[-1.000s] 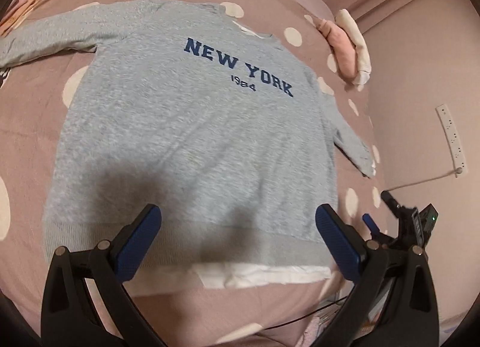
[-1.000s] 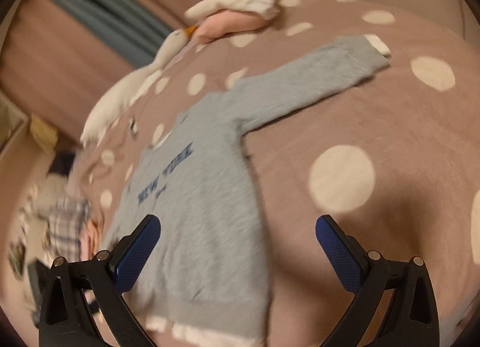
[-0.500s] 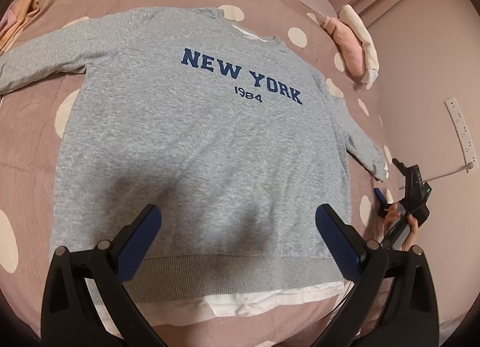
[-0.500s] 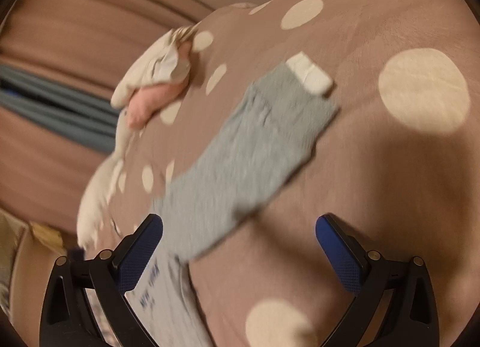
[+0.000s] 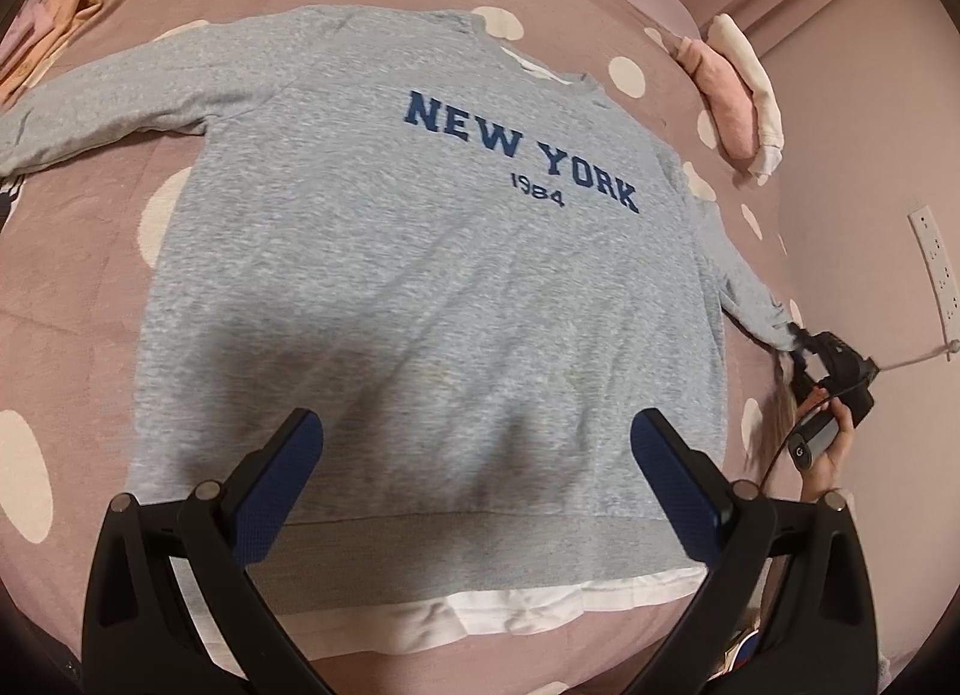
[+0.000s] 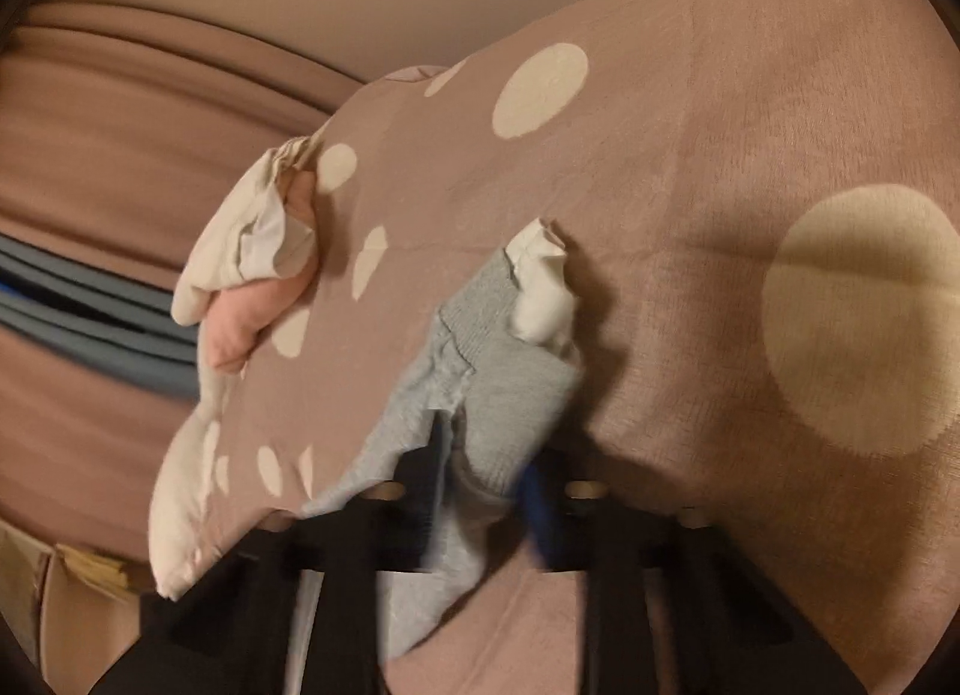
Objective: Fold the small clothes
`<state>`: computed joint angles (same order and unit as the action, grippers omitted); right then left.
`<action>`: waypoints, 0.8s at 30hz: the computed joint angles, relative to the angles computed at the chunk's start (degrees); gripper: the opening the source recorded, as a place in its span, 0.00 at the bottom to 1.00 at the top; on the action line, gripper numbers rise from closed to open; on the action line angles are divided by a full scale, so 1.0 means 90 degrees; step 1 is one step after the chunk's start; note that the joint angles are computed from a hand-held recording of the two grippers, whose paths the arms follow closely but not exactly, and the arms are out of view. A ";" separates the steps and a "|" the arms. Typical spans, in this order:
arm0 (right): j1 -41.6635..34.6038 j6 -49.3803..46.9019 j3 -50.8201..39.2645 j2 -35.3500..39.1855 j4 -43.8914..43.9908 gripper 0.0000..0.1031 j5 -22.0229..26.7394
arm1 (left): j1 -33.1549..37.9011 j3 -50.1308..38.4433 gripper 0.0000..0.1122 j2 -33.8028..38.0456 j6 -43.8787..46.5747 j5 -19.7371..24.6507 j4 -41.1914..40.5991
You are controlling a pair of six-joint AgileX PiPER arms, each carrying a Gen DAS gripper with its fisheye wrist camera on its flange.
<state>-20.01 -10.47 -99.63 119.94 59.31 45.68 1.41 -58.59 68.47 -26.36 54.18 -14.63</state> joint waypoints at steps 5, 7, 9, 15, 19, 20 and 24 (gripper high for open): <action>0.0439 -0.0420 -0.0350 -0.0368 -0.0566 0.18 -0.0006 | 0.0215 0.0176 0.91 -0.0192 0.0177 0.0116 -0.0138; 0.0677 -0.0320 -0.0677 -0.0445 -0.0967 0.18 0.0102 | 0.0307 0.0272 0.91 -0.0304 0.0250 0.0117 -0.0212; 0.0980 -0.0266 -0.1024 -0.0519 -0.1381 0.18 0.0192 | 0.0407 0.0326 0.91 -0.0383 0.0329 0.0131 -0.0285; 0.2052 -0.0399 -0.1966 -0.0572 -0.2274 0.17 0.0389 | 0.0988 0.0392 0.91 -0.0583 0.0830 0.0228 -0.0682; 0.3084 -0.0522 -0.2427 -0.0462 -0.3371 0.16 0.0419 | 0.1457 0.0349 0.91 -0.0663 0.1230 0.0295 -0.0928; 0.3426 -0.0534 -0.2458 -0.0430 -0.3770 0.16 0.0362 | 0.1553 0.0345 0.91 -0.0678 0.1315 0.0315 -0.0984; 0.4370 -0.0260 -0.2831 -0.0014 -0.4955 0.16 0.0238 | 0.1892 0.0357 0.91 -0.0673 0.1607 0.0402 -0.1151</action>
<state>19.32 -12.80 -125.11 119.81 14.72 47.82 18.43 -55.37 62.42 -11.89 57.80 -24.99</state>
